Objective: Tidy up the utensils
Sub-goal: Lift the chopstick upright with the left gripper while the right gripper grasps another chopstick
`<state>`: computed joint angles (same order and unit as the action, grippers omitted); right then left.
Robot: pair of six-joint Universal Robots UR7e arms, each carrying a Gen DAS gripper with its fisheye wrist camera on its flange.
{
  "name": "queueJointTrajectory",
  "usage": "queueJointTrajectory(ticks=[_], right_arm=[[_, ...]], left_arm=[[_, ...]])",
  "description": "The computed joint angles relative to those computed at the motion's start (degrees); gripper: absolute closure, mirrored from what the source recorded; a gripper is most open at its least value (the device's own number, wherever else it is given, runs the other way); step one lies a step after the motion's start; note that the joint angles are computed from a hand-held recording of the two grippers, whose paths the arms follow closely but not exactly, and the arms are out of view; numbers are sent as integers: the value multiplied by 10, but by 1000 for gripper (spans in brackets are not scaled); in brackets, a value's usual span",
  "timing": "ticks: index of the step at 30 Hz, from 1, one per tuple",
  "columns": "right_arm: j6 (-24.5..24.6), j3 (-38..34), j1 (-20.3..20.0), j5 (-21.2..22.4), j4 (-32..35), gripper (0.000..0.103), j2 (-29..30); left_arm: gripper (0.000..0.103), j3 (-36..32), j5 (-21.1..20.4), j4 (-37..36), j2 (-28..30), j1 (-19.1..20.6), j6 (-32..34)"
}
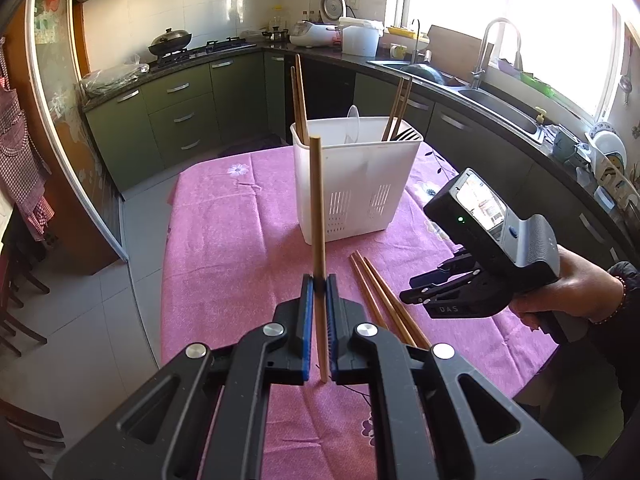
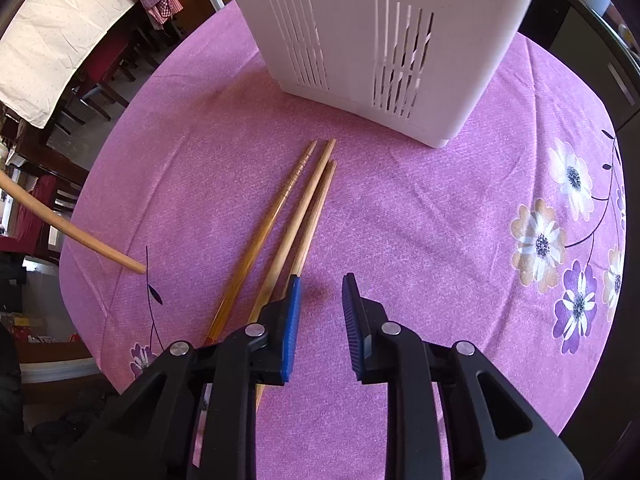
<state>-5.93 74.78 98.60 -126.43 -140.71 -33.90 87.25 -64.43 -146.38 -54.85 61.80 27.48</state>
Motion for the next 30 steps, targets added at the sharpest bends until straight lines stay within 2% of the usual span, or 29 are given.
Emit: queueJointTrajectory(ticks=[8, 17, 30], right_arm=[[10, -10, 4, -2, 24, 87, 6], [25, -42, 16, -12, 48, 87, 41], [27, -99, 33, -58, 78, 87, 97]], left_arm=[[97, 0, -3, 1, 1, 0, 10], [97, 0, -2, 1, 1, -1, 10], [97, 1, -1, 0, 1, -2, 9]])
